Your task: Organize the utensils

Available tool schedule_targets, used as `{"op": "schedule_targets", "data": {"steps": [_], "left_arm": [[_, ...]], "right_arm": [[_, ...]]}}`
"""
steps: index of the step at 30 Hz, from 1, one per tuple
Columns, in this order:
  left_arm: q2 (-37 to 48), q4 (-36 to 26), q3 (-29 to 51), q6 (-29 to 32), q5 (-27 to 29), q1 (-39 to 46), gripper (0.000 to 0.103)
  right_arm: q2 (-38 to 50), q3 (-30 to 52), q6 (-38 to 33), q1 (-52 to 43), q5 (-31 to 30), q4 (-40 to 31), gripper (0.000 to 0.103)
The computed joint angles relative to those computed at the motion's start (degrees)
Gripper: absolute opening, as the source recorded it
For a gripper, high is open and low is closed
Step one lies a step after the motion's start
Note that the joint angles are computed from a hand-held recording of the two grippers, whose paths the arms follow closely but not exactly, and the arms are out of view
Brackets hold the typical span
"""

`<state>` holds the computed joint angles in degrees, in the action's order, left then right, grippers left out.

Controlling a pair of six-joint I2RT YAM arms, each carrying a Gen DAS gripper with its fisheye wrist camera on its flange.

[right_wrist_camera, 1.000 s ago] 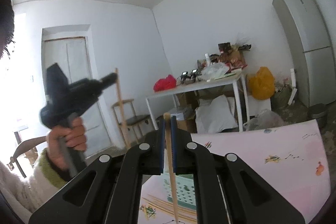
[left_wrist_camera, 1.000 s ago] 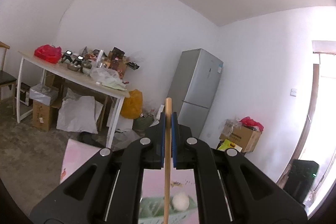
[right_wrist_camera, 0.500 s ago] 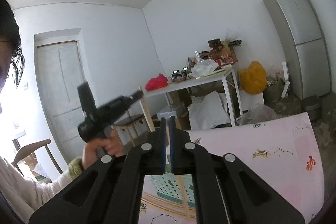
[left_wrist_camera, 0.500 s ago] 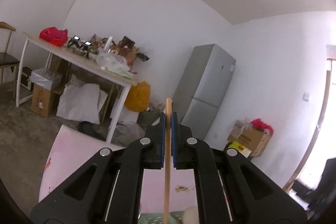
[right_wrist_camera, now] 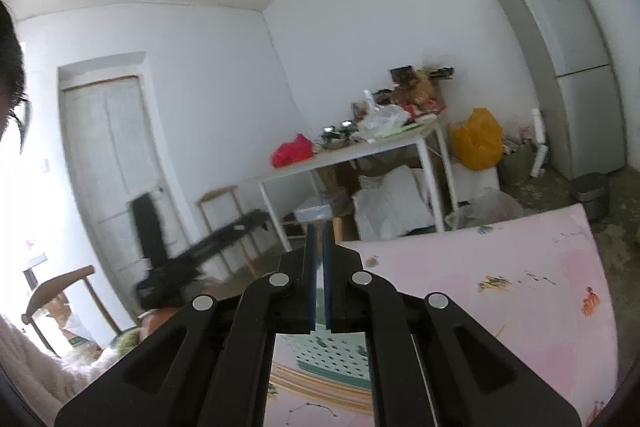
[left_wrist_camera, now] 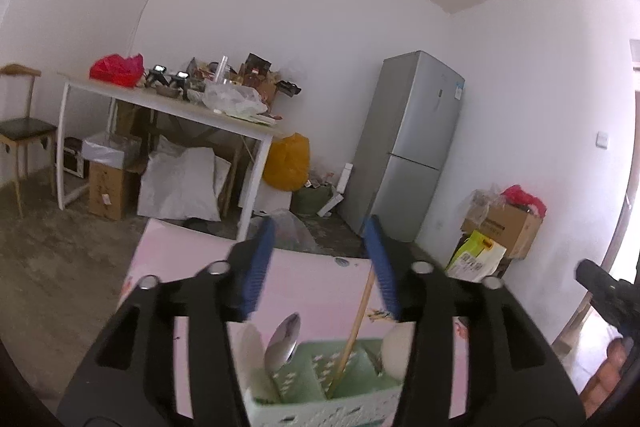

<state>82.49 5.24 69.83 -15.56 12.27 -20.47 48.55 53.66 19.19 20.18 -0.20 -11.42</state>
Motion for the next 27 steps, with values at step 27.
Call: {"op": "schedule_targets", "data": {"steps": [27], "left_arm": [[-24.97, -20.00, -31.08, 9.26, 8.90, 9.27, 0.085]], "right_arm": [[51.07, 24.73, 10.72, -16.51, 4.01, -29.02, 0.031]]}}
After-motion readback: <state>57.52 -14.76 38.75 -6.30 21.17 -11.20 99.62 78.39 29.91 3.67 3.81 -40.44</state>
